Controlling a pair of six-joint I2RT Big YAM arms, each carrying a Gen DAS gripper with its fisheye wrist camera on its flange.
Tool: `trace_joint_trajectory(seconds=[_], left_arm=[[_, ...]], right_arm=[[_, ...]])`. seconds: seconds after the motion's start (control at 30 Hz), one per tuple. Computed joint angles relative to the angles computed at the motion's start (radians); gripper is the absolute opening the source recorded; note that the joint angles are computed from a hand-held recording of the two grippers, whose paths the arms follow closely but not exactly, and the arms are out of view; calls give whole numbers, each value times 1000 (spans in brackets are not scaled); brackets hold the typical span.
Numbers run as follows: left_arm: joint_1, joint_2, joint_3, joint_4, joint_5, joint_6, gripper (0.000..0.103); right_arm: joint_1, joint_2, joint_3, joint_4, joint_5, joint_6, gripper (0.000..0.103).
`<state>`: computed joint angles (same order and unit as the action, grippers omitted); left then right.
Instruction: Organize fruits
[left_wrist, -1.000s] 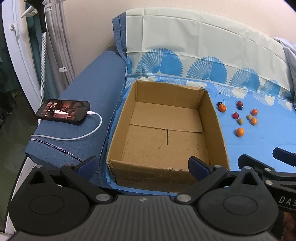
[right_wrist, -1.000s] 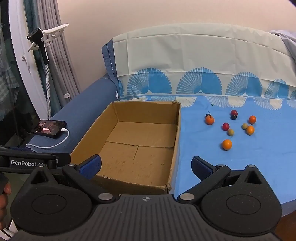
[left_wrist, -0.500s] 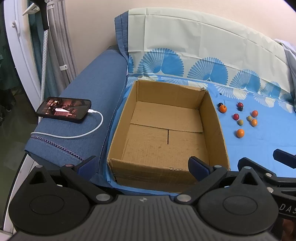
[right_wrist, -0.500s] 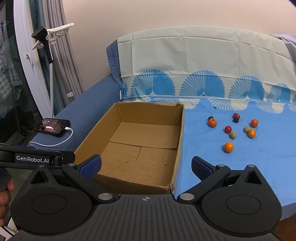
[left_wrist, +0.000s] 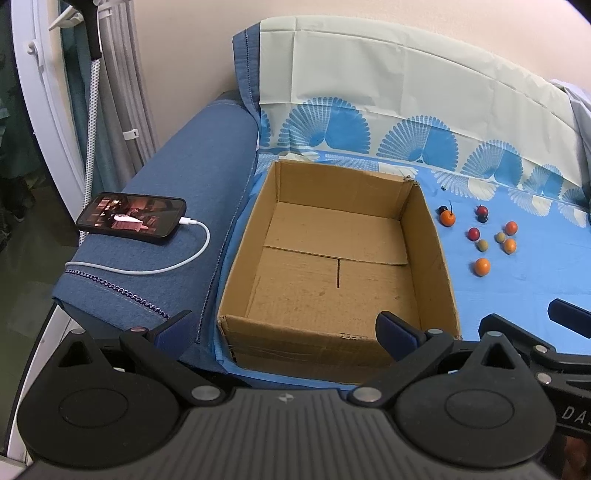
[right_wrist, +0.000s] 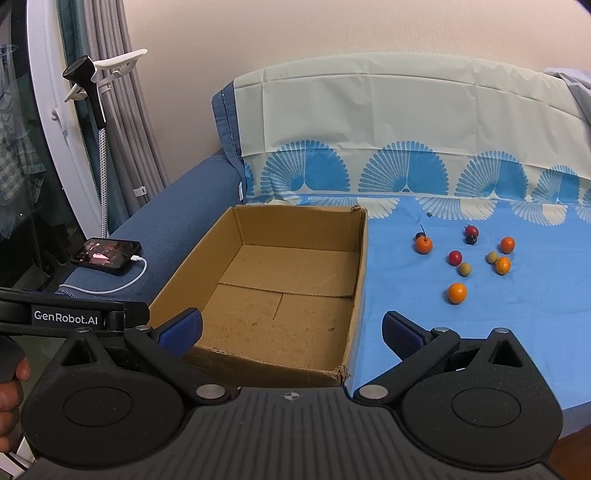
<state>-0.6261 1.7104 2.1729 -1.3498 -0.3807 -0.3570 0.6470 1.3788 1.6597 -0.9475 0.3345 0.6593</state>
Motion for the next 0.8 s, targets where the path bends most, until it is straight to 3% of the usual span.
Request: trace_joint_trajectory(seconds=[0.8], left_arm=[[-1, 7, 11, -22, -11, -9, 103]], right_arm=[[4, -5, -8, 7, 7, 10, 103]])
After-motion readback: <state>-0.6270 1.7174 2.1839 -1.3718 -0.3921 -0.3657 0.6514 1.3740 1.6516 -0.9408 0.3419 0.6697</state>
